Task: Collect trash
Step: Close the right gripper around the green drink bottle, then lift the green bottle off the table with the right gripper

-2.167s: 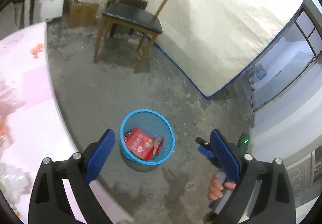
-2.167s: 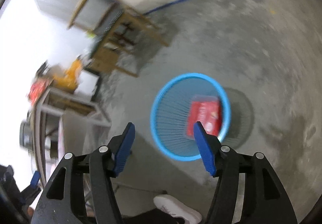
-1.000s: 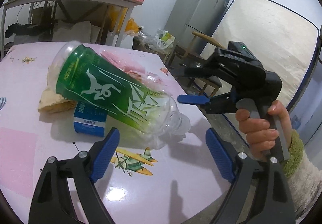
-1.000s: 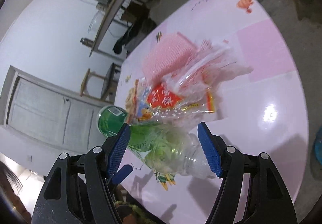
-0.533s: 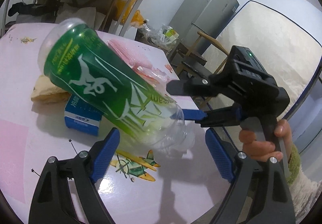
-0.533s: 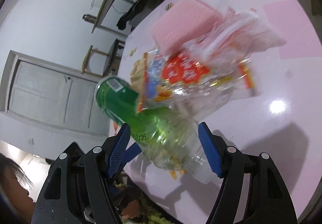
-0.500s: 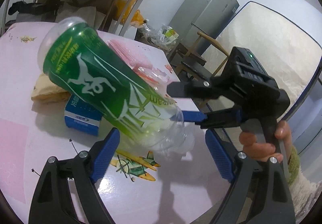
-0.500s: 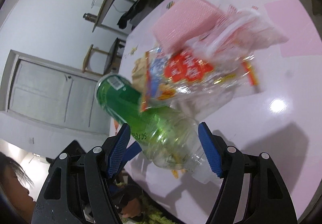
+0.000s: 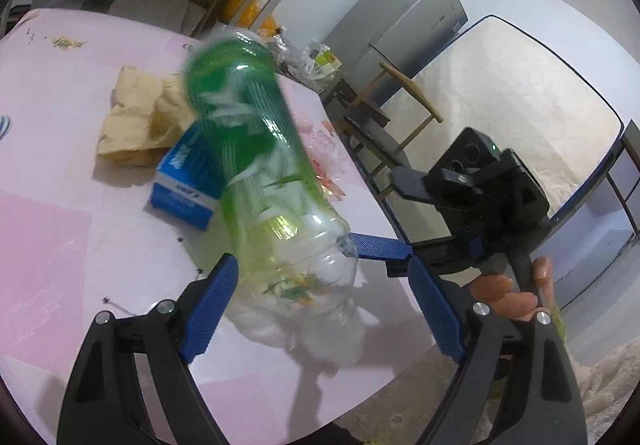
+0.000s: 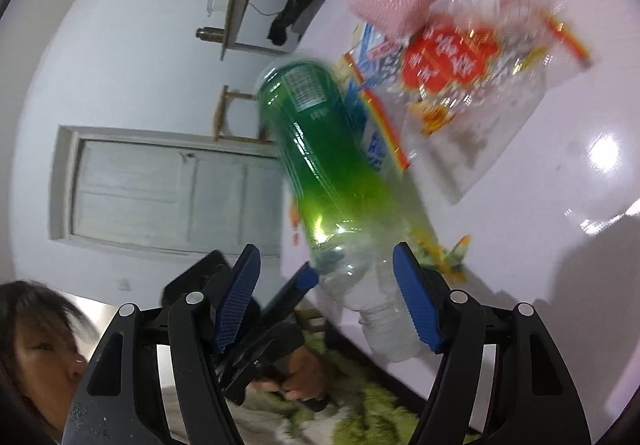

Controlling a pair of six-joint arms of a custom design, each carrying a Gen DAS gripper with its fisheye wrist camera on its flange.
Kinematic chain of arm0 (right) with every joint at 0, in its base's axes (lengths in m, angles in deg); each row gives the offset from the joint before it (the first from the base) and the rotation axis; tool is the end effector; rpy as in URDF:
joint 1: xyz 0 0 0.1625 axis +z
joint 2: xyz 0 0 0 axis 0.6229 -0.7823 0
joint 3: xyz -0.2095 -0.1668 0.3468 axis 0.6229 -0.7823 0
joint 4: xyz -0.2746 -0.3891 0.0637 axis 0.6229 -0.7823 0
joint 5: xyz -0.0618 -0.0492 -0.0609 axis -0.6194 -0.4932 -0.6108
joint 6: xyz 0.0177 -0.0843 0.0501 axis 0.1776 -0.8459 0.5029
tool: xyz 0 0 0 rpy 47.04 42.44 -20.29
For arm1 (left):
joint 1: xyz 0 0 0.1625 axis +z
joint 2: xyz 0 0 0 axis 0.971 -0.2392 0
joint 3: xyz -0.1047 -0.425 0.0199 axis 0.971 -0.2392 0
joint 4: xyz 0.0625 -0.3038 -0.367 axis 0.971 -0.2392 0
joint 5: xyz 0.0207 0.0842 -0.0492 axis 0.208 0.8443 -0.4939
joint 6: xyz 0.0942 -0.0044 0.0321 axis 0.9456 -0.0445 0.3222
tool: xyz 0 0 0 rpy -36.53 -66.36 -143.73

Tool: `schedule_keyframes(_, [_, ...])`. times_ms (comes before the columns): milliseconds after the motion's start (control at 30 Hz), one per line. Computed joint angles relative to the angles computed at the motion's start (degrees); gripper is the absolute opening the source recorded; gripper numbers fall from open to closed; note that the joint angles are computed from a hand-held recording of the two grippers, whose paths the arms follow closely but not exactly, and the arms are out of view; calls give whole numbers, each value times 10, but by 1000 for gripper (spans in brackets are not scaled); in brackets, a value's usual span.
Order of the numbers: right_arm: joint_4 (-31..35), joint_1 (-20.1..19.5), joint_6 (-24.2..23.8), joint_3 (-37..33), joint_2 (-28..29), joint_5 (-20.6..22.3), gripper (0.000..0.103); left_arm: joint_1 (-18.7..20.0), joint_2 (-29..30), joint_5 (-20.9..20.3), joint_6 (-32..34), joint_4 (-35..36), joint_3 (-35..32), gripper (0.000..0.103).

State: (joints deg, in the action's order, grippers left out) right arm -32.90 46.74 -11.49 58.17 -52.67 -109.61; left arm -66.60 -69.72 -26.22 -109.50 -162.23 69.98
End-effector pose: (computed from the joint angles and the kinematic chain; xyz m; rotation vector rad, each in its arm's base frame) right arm 0.1311 -0.4416 0.4954 -0.2712 2.7514 0.1488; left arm -0.4835 -0.2842 0.1592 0.3145 2.8639 -1.1420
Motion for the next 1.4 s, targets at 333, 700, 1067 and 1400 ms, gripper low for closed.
schedule_keyframes(333, [-13, -5, 2, 4, -8, -1, 65, 6, -11, 2, -48, 72, -14, 85])
schedule_keyframes(700, [-80, 17, 35, 19, -4, -48, 65, 31, -5, -50, -42, 104, -33, 85])
schedule_keyframes(1067, [-133, 103, 58, 29, 14, -183, 75, 30, -3, -84, -41, 42, -12, 74])
schedule_keyframes(1400, [-152, 137, 95, 44, 34, -252, 73, 23, -3, -81, -42, 30, -9, 73])
